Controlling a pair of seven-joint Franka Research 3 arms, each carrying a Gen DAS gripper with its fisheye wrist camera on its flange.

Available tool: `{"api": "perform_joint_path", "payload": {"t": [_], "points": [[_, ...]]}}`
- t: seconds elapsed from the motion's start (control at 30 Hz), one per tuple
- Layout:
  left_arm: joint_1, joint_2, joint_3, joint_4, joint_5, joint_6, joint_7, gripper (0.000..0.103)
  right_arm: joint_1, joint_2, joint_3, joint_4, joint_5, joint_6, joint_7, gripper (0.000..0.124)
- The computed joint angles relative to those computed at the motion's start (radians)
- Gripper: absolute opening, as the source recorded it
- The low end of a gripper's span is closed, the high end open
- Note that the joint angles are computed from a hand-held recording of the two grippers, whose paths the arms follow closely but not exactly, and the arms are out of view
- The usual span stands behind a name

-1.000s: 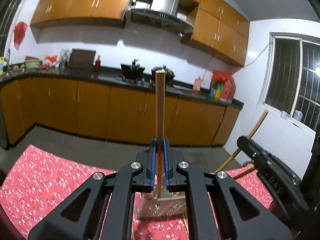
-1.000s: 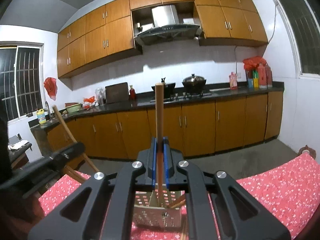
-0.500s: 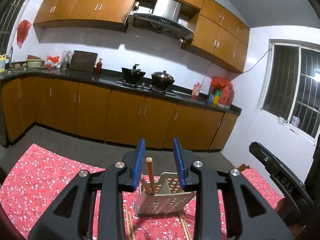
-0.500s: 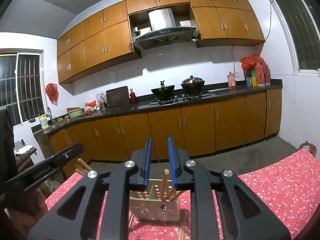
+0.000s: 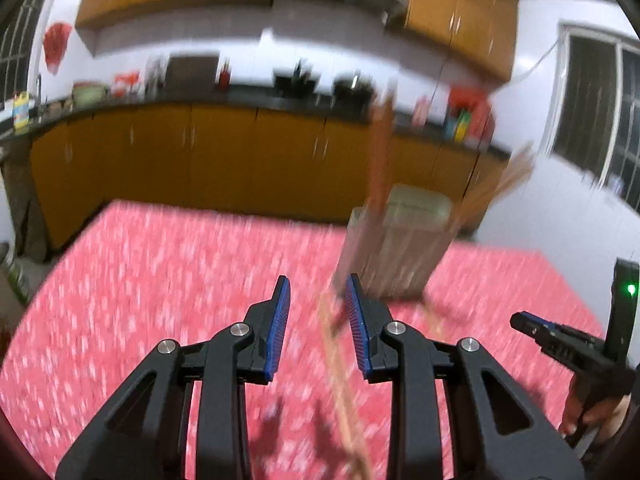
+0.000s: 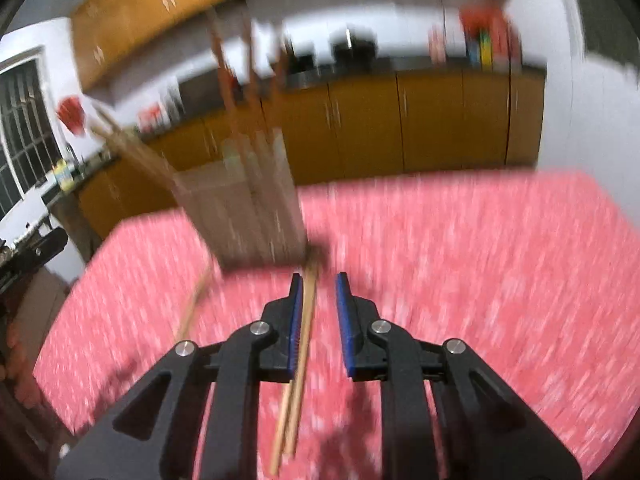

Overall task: Organize utensils
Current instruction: 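Close the left tool on a loose chopstick while the right tool grasps another chopstick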

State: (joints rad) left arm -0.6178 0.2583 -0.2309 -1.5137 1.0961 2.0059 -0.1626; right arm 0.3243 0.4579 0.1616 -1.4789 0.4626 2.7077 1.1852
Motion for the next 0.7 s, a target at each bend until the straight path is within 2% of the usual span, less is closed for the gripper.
{"api": "perform_joint_path", "payload": {"t": [0.07,0.17,0.3,0.4,0.57,0.7], "points": [[0.013,0.0,-0.007,-0.032,-0.051,0.024,0.0,0.029,0.01,0.015,-0.01,-0.003,-0.02,-0.048,0.021,0.018],[0.024,0.007,-0.011,-0.062,-0.103,0.057,0.004,0.029,0.018,0.028,-0.008,-0.009,-0.035,-0.077,0.021,0.018],[0.029,0.012,-0.013,-0.091,-0.145,0.096,-0.003,0.029,0.035,0.023,-0.011,-0.039,-0.057,-0.068,0.011,0.017],[0.028,0.022,-0.011,-0.09,-0.165,0.114,-0.004,0.029,0.057,0.04,-0.03,-0.008,-0.102,-0.092,0.042,0.016],[0.028,0.034,-0.006,-0.089,-0.19,0.145,0.001,0.029,0.082,0.052,-0.061,0.004,-0.17,-0.076,0.094,0.012],[0.031,0.045,-0.002,-0.086,-0.207,0.178,0.009,0.029,0.077,0.046,-0.053,-0.016,-0.187,-0.052,0.087,0.011]]}}
